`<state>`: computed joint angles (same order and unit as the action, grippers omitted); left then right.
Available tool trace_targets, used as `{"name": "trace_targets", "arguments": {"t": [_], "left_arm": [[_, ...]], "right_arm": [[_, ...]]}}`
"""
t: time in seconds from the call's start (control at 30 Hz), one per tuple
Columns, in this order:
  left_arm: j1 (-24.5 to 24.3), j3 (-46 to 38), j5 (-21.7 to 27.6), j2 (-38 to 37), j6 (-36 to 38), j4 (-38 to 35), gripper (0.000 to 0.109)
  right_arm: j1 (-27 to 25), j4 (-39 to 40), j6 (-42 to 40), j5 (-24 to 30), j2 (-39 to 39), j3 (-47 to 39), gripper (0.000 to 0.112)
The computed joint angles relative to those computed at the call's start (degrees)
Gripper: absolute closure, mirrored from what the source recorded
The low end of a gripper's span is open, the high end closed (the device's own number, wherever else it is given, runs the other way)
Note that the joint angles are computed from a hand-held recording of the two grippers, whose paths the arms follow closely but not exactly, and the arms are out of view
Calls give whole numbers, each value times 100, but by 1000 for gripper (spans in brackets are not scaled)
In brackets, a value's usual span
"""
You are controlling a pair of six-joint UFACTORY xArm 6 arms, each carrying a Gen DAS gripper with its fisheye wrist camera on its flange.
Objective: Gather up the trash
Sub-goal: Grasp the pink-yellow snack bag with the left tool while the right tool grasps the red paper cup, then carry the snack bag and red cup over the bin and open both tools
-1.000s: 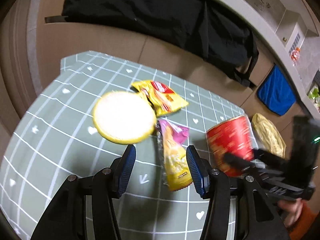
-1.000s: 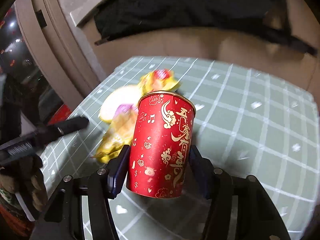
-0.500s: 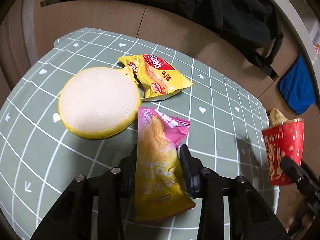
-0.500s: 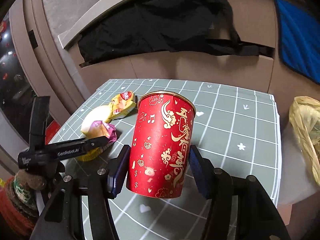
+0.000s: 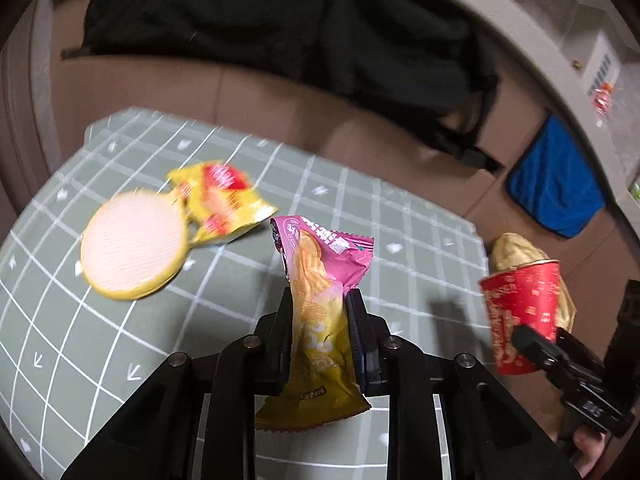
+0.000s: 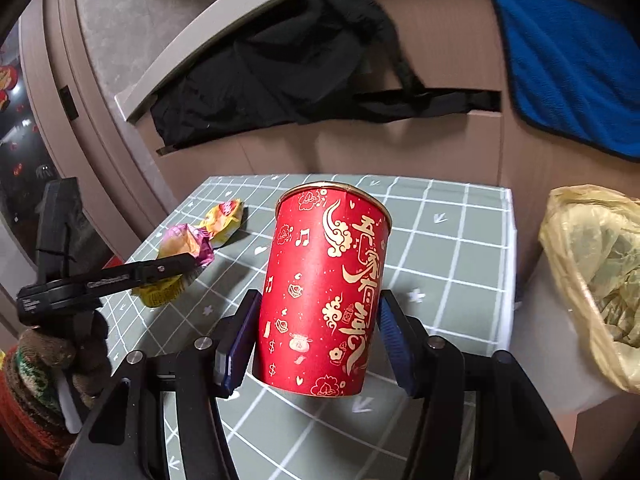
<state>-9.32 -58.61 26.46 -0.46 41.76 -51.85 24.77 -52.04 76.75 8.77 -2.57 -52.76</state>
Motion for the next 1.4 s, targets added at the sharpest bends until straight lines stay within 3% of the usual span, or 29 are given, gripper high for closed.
{"name": "trace_targets", "arguments": {"t": [0.27,0.63,0.8,1.27,1.4], "left_arm": [[-761,66,-551,-790,328,-283,83],[-1590,-241,-1714,-972,791,-721,83],[-1807,-282,-1903,-934,748,-577,83],[-2534,-813,-2154,-272,565,-248,83],[-2805,-1061,-2120,-28,802,-521,83]], "right_arm": [[-210,-654,305,143,-759,183,58],[-388,-919,-76,768,-1634,114,58],[-449,-1170,-48,1060,-1869,91,58],[-1061,-1236,-16,1114,-2678,757,58],[-1221,-1196,-124,1279,-2972,986,58]]}}
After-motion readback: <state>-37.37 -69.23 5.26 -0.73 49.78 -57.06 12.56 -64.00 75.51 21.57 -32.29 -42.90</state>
